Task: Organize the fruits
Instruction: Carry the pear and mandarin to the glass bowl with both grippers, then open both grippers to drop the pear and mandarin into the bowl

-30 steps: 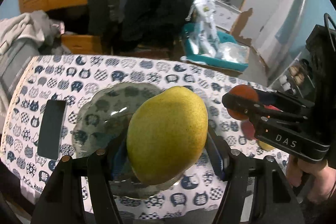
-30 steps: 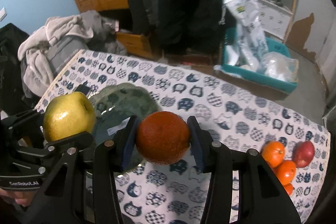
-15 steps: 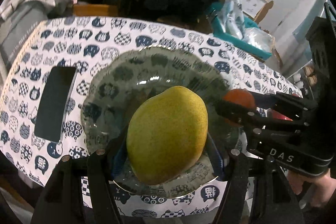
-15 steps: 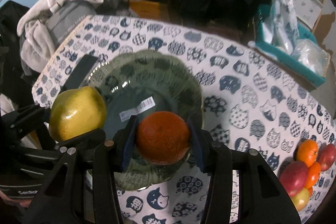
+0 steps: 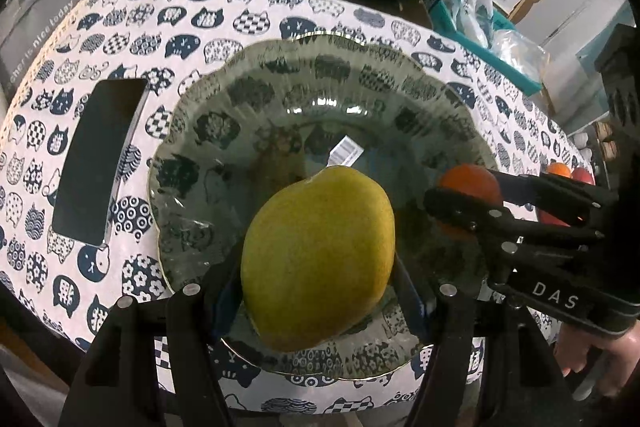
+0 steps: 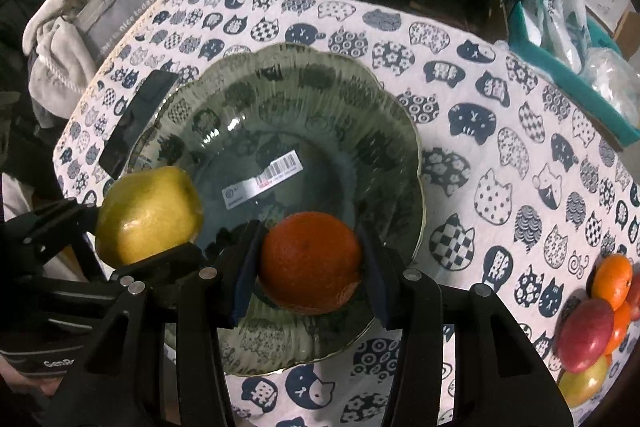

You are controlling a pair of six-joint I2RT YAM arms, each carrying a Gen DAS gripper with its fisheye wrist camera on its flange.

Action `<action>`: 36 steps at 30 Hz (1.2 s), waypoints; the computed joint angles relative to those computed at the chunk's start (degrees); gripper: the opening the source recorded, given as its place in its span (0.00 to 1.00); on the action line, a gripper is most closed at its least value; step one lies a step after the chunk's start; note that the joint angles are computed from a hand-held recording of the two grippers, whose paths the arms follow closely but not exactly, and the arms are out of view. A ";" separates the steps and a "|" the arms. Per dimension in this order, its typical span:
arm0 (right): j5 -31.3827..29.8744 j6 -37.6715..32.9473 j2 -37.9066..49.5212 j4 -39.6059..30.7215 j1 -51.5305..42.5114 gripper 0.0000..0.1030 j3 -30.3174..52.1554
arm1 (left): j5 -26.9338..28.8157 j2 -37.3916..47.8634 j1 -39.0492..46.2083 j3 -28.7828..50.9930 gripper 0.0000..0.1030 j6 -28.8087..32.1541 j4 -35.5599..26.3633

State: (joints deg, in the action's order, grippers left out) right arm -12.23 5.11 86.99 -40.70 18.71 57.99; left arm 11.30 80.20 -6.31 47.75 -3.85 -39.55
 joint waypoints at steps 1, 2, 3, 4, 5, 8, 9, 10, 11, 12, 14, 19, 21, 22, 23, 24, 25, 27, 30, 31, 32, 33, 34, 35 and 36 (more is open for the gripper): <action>-0.05 -0.08 0.17 -0.02 -0.16 0.46 -0.13 | -0.11 0.38 -0.09 -0.12 0.67 -0.08 -0.04; -0.02 -0.07 0.32 0.01 -0.27 0.46 -0.31 | -0.08 0.63 -0.16 -0.19 0.67 -0.22 -0.16; -0.46 -0.24 0.38 0.22 -0.52 0.46 -0.59 | 0.12 0.87 -0.11 -0.24 0.67 -0.31 -0.38; -0.74 -0.38 0.44 0.26 -0.65 0.46 -0.67 | 0.46 1.07 0.00 -0.34 0.66 -0.40 -0.60; -0.87 -0.46 0.35 0.32 -0.64 0.46 -0.75 | 0.60 0.79 0.21 -0.43 0.65 -0.35 -0.64; -1.11 -0.25 0.23 0.20 -0.63 0.46 -0.70 | 0.01 -1.64 0.04 -0.41 0.62 0.36 -0.42; -1.39 -0.06 0.20 0.36 -0.78 0.46 -0.73 | -0.36 -2.34 -0.18 -0.20 0.62 0.58 -0.62; -1.76 0.17 0.05 0.49 -1.05 0.45 -0.79 | -0.77 -2.64 -0.46 0.16 0.62 0.62 -0.94; -2.37 0.25 -0.07 0.44 -1.32 0.46 -0.73 | -0.75 -2.87 -0.60 0.38 0.62 0.65 -1.15; -2.53 0.37 -0.21 0.29 -1.57 0.47 -0.63 | -0.47 -2.95 -0.71 0.56 0.62 0.69 -1.33; -2.61 0.48 -0.64 0.08 -1.89 0.49 -0.54 | -0.19 -2.95 -0.86 0.69 0.62 0.77 -1.78; -2.02 0.73 -2.98 -0.66 -2.57 0.50 -0.64 | 0.14 -3.52 -1.85 0.86 0.65 0.27 -2.19; -1.98 0.51 -4.48 -1.12 -2.96 0.51 -0.69 | 0.36 -4.04 -2.08 1.09 0.65 0.25 -2.59; -1.82 0.37 -5.13 -1.34 -3.06 0.53 -0.66 | 0.21 -4.37 -2.53 1.27 0.65 0.06 -2.71; -1.43 0.15 -6.06 -1.65 -3.18 0.55 -0.58 | 0.20 -4.68 -3.01 1.53 0.65 -0.22 -2.85; -1.23 -0.04 -6.83 -1.78 -3.41 0.56 -0.56 | 0.33 -4.96 -3.25 1.62 0.65 -0.40 -2.94; -1.17 -0.19 -7.67 -1.96 -3.73 0.57 -0.58 | 0.47 -5.34 -3.63 1.84 0.66 -0.78 -3.08; -0.87 -0.74 -9.62 -2.73 -4.61 0.58 -0.28 | 0.41 -6.19 -4.46 2.24 0.66 -1.62 -3.15; 0.18 -2.12 -12.46 -3.61 -5.63 0.61 0.23 | 0.06 -7.30 -5.69 3.08 0.67 -2.63 -3.45; 0.25 -2.46 -13.29 -3.78 -6.02 0.63 0.25 | 0.01 -7.73 -6.10 3.40 0.67 -3.02 -3.56; 0.20 -2.66 -14.49 -4.03 -6.58 0.64 0.26 | -0.03 -8.13 -6.54 3.66 0.67 -3.62 -3.69; 0.12 -2.85 -15.44 -4.31 -7.07 0.65 0.35 | -0.34 -8.65 -7.19 4.08 0.67 -4.10 -3.87; 0.08 -3.04 -16.28 -4.55 -7.47 0.66 0.45 | -0.62 -8.99 -7.66 4.29 0.68 -4.43 -3.94; 0.11 -3.33 -17.15 -4.88 -7.93 0.67 0.59 | -1.00 -9.36 -8.18 4.58 0.69 -4.78 -4.10; 0.24 -3.65 -18.17 -5.10 -8.39 0.68 0.70 | -1.60 -9.88 -8.98 5.08 0.71 -5.34 -4.33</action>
